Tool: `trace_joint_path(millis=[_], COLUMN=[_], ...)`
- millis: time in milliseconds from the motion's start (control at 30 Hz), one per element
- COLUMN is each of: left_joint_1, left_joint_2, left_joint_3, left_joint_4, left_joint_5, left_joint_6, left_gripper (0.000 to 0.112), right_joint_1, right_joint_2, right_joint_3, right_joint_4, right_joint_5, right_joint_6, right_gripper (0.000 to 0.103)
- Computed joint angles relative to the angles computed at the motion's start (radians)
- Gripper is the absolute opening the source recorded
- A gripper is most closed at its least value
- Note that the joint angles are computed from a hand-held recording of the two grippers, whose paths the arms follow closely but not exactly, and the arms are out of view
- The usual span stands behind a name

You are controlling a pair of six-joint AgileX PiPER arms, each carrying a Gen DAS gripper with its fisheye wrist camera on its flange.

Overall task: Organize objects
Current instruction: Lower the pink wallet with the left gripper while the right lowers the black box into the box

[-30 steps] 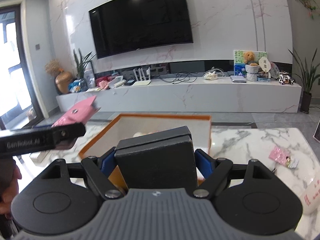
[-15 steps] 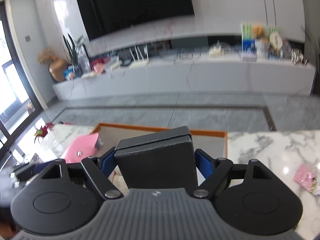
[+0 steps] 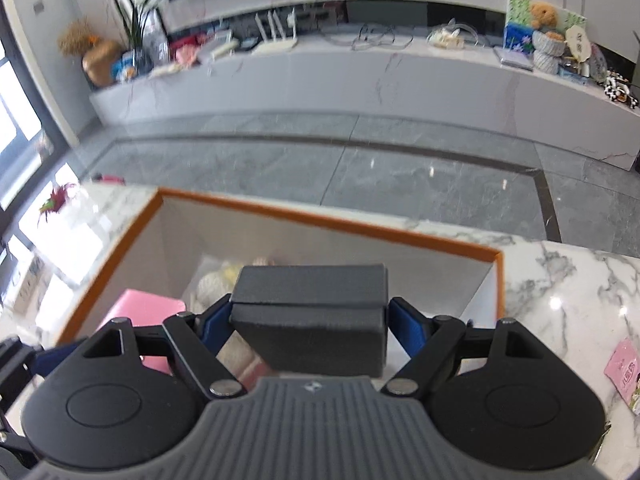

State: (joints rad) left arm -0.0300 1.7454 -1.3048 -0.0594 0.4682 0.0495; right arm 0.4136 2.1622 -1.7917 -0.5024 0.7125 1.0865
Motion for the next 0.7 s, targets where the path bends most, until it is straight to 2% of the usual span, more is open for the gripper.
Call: trace_joint_path(millis=[100,233,467,700], left_joint_1=[0.006,0.013,0.000,-0.005], left_joint_2=[0.015,0.039,0.056,0.067], left_joint_3=[-0.010,-0.035,-0.031,-0.028], left_joint_4=[-0.003,-0.015,-0.051,-0.065], left_joint_5=[0.014,0.043,0.060,0.059], left_joint_6=[0.026,0.037,0.089,0.104], left_gripper=[0.092,0.092,0.092,0.093], right_joint_1=[-0.007,-0.014,-0.038,-0.058], right_joint_2=[0.065,0.118,0.191,0.278], right_joint_3=[-0.119,-0.208,-0.312,-0.449], right_joint_4=[0.091,0.146,0.254,0.298], right_joint_5=[0.092,0.152,0.218,0.290], right_joint_6=[-0.112,-0.154,-0.207,-0.229], right_gripper=[0.081,0.081,0.081,0.081])
